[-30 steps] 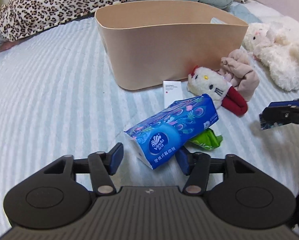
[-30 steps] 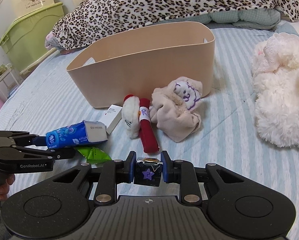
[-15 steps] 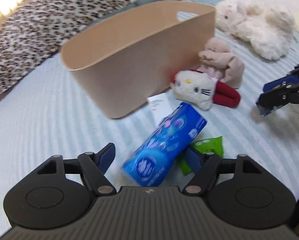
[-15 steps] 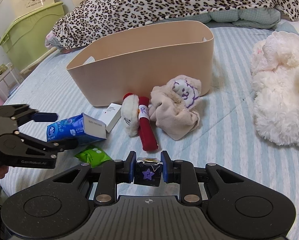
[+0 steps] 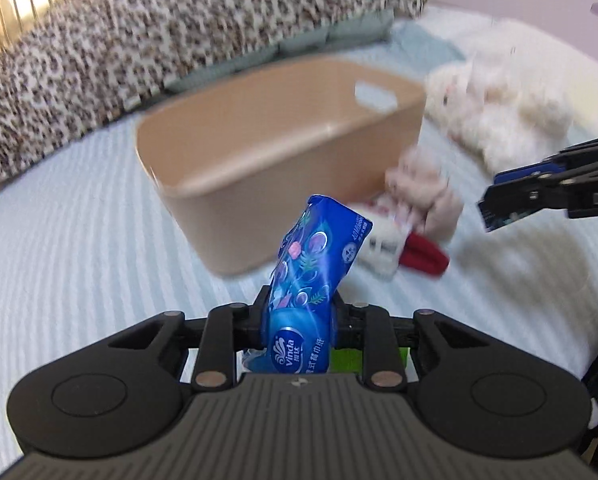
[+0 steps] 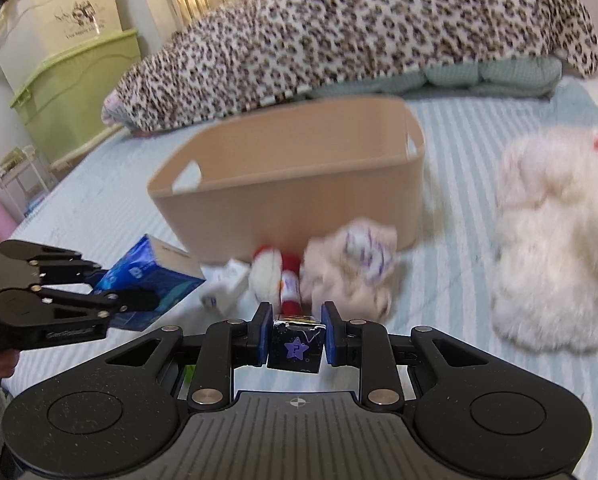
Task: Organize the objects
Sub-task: 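Lift the tissue pack and star box and carry both over the basket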
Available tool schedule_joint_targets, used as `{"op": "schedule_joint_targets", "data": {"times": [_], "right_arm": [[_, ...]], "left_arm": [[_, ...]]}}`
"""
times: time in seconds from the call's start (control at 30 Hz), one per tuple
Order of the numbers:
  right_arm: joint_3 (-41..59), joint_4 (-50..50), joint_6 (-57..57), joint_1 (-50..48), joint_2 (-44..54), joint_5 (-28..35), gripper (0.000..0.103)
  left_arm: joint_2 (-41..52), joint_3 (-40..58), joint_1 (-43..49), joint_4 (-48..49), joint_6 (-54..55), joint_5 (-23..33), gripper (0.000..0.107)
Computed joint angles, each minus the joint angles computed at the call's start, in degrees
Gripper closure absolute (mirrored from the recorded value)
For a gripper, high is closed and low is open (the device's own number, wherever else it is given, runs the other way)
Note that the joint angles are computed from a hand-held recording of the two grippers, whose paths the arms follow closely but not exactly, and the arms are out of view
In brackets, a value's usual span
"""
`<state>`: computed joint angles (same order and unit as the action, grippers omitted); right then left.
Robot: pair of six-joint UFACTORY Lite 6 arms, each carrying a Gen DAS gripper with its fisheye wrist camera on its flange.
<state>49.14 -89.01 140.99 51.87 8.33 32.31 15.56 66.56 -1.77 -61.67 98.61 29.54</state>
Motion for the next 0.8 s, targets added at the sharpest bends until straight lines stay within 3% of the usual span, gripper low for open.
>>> {"op": "schedule_joint_targets", "data": {"times": [0.2,0.43,0.5,0.63,0.8], "right_arm": [[4.3,-1.1,-5.2,-4.2,-1.1,1.5,0.079],[14.0,-5.3,-8.8,-12.7,4.1,-0.7,0.079],[18.0,-5.2,-10.8,-15.0,7.2,-1.2,0.079],[25.0,-3.2,-15.0,-18.6,13.5,-2.6,0.079],[36.0,7.2,-28.2,-21.3,23.4,-4.0,0.079]], "left_arm": [[-2.1,4.4,-1.1,-7.1,0.2,1.7,0.079],[8.7,19.5,-9.0,-5.9,-11.3,-8.3,0.079],[13.4,25.7,-10.8,-0.5,-19.4,-10.8,0.079],[23.3,39.4,-12.7,17.3,-41.4,-10.3,0.078],[34.2,52.6,-15.1,39.3,-63.5,-9.2,0.078]]}}
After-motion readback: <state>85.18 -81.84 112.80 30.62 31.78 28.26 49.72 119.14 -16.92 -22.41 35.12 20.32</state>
